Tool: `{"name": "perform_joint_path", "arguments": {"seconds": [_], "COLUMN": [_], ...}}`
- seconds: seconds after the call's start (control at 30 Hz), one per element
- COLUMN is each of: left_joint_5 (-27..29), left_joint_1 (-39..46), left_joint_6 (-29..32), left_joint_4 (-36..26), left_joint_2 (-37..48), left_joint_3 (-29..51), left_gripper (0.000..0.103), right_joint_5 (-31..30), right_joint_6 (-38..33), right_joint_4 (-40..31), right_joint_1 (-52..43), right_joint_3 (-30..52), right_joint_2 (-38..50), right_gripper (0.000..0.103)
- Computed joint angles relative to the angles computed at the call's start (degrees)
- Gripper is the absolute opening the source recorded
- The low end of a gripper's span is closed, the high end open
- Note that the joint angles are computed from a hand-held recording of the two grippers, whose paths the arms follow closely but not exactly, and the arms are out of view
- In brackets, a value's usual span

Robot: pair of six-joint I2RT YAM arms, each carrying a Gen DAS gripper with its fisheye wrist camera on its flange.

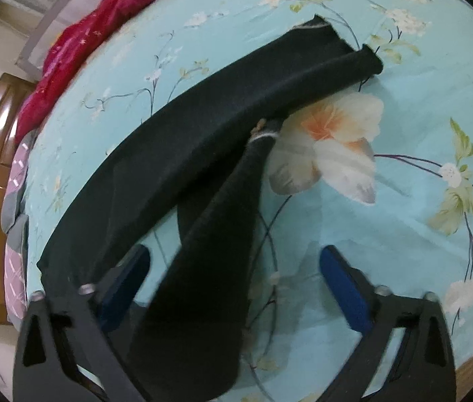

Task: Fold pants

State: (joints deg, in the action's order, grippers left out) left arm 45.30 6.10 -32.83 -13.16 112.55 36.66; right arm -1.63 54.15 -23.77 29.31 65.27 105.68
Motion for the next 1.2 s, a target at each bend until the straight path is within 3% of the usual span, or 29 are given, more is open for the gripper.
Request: {"name": "perform_joint_path", "arguments": {"seconds": [0.07, 0.13, 0.17, 0.23, 0.27, 0.37, 0.47, 0.53, 0.6, 0.7, 0.77, 0.83, 0.87, 0.9, 0.93, 1.0, 1.07, 1.17, 1.2], "left_joint_5": [0.3, -0.1, -0.3, 0.5, 1.7, 0.3, 0.3, -2.0, -2.4, -1.6, -3.2, -3.4, -3.8, -4.7, -6.0, -7.3, -6.1, -5.6, -5.8], "left_joint_1": [-4.6, -7.1, -7.8, -8.4, -8.4, -9.4, -10.2, -12.0, -13.4, -13.9, -13.4, -11.4, -10.8, -9.1, -6.3, 0.5, 9.2, 16.8, 17.5], "left_joint_6": [-2.7, -4.9, -5.9, -6.5, -6.0, -6.2, -0.2, 1.7, 1.8, 4.0, 7.1, 10.3, 11.0, 12.3, 13.4, 16.5, 19.4, 19.4, 18.0], "left_joint_4": [2.5, 4.6, 4.9, 5.5, 5.4, 5.6, 2.8, 2.4, 0.8, -1.8, -2.6, -3.2, -3.1, -3.4, -2.8, -3.0, -4.7, -5.1, -3.7], "left_joint_2": [2.2, 4.6, 5.6, 6.9, 7.1, 0.2, -7.1, -7.1, -0.2, 7.8, 7.3, 3.4, 1.7, -1.0, -4.1, -8.9, -7.7, -1.8, 0.8], "left_joint_3": [2.2, 3.9, 4.7, 5.9, 6.7, 5.5, 4.0, 3.5, 4.9, 6.3, 5.8, 4.6, 4.5, 3.6, 2.1, -1.5, -1.5, 0.6, 1.6], "left_gripper": [0.089, 0.078, 0.068, 0.035, 0.011, 0.011, 0.006, 0.006, 0.004, 0.004, 0.005, 0.016, 0.032, 0.056, 0.068, 0.073, 0.073, 0.073, 0.063], "right_joint_5": [-1.2, -1.7, -1.5, -1.1, -1.1, -0.6, 2.7, 6.7, 7.7, 7.7, 8.3, 9.5, 9.9, 9.2, 7.9, 6.8, 6.4, 3.7, 3.8], "right_joint_6": [-0.9, -2.1, -2.9, -5.2, -6.1, -8.1, -6.5, -2.9, 2.3, 9.8, 14.8, 17.4, 17.6, 17.0, 16.2, 16.0, 15.5, 14.7, 15.1], "right_joint_4": [2.5, 4.4, 4.8, 6.4, 7.2, 8.8, 12.1, 13.4, 13.1, 11.4, 9.1, 4.2, 1.1, 0.4, -0.2, 0.8, 5.4, 15.0, 18.7], "right_joint_1": [-0.6, -0.7, -0.5, 0.2, 0.2, 0.9, 2.9, 5.0, 5.3, 7.7, 9.4, 8.5, 6.5, 4.2, 1.3, -3.2, -6.0, -8.9, -8.4], "right_joint_3": [-3.1, -6.0, -7.0, -9.5, -10.4, -13.7, -20.9, -28.8, -36.1, -44.7, -48.6, -51.1, -51.9, -52.4, -52.4, -52.9, -53.6, -53.2, -53.2], "right_joint_2": [-1.7, -3.5, -4.3, -6.6, -7.6, -12.8, -24.8, -34.7, -40.4, -44.2, -49.9, -59.3, -64.9, -67.6, -69.2, -70.0, -68.1, -56.9, -53.2], "right_gripper": [0.068, 0.053, 0.048, 0.021, 0.017, 0.012, 0.012, 0.011, 0.012, 0.012, 0.013, 0.014, 0.016, 0.026, 0.052, 0.083, 0.083, 0.083, 0.083]}}
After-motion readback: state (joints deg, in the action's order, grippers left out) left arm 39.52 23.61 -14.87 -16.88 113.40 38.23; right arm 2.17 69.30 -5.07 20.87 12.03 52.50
